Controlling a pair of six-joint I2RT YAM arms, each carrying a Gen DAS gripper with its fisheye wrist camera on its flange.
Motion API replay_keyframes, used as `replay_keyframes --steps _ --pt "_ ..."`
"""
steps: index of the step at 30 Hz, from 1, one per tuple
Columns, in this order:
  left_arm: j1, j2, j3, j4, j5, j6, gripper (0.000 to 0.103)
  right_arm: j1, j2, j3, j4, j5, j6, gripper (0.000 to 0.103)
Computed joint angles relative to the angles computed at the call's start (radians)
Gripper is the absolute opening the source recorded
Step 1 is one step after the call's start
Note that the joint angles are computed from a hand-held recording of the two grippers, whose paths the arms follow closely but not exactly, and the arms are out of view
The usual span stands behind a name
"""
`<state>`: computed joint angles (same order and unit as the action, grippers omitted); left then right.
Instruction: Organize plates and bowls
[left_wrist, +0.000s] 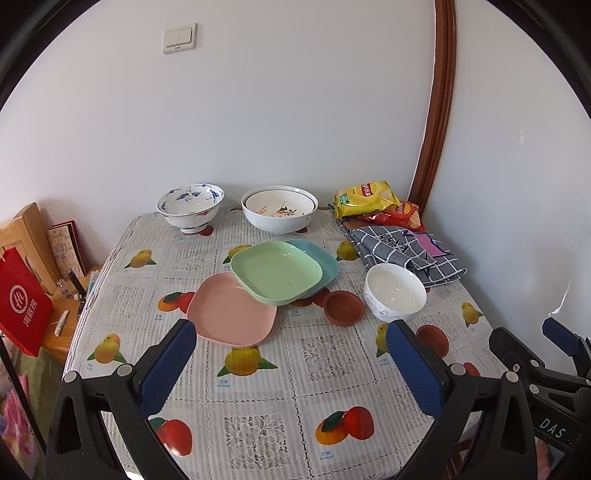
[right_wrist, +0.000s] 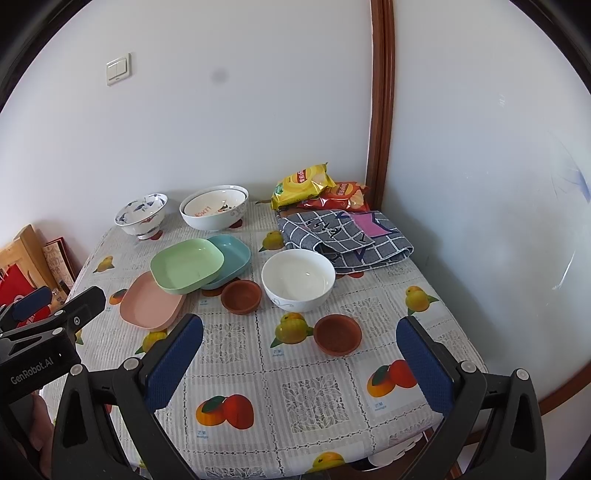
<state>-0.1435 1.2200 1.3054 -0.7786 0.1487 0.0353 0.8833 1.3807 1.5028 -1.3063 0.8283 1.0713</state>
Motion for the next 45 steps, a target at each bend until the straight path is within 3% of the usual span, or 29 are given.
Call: replay_keyframes --steps 45 --pt "0.001 0.019 -0.014 0.026 -0.002 0.002 0.103 -0.016 -0.006 -0.024 0.044 -0.013 -0.012 0.103"
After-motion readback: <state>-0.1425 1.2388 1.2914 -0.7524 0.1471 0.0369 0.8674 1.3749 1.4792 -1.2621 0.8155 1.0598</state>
